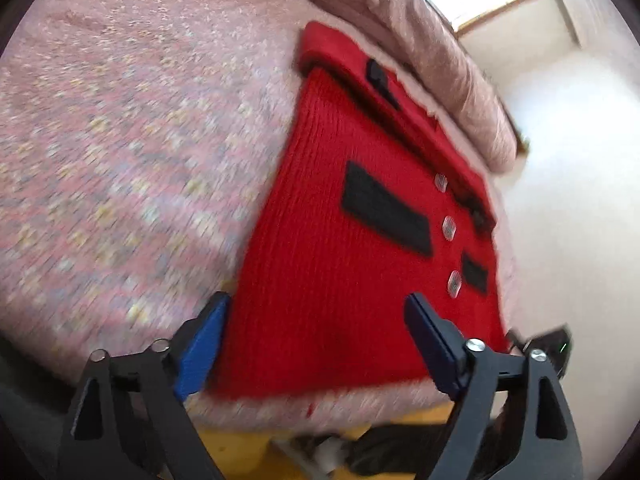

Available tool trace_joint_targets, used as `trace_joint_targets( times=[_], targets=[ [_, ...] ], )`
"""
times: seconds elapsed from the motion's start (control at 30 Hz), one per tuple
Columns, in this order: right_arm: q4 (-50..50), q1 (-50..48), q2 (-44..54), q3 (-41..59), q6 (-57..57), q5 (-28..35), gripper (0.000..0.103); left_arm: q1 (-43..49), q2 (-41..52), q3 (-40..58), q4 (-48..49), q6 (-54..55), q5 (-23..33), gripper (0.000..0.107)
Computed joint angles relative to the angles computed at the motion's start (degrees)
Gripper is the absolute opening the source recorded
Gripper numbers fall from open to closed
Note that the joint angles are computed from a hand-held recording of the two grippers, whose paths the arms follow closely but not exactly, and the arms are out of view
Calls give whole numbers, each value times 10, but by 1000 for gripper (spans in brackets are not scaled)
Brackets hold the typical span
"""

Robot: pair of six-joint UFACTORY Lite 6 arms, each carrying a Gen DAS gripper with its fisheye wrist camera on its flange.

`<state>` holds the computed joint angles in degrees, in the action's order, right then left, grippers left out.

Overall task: Fold small clothes
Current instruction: 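Move both tools to the hem edge of the cardigan, then grasp the cardigan hem with both tools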

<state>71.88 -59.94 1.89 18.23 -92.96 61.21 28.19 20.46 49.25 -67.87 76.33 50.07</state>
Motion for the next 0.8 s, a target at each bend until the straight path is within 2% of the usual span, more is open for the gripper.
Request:
trace_joint_targets(
  times=[0.07,0.17,0.23,0.37,0.5,0.6,0.7,0.77,0.8],
  targets=[
    [17,6,10,4,0,0,61,-11,23,23,-35,-5,5,88],
    [28,11,18,10,1,-1,58,-7,24,20,-36,-4,14,88],
    [21,7,11,9,6,-2,53,15,19,6,-12,-9,42,88],
    [-5,-32,33,18,-2,10,52,51,4,-54,-6,-1,88,88],
    [-11,-45,44,20,-13,8,52,13,-30,-73,-27,9,50,88],
    [-5,-38,31,14,-9,6,51,10,-16,-56,-47,1,55,88],
    [-4,-50,26,6,-8,7,41,33,16,-34,-53,-18,83,83],
    [2,-48,26,3,-2,-1,30,39,20,-30,-53,-26,82,75],
    [2,-45,21,1,4,-14,21,38,18,-29,-52,-26,73,61]
  ],
)
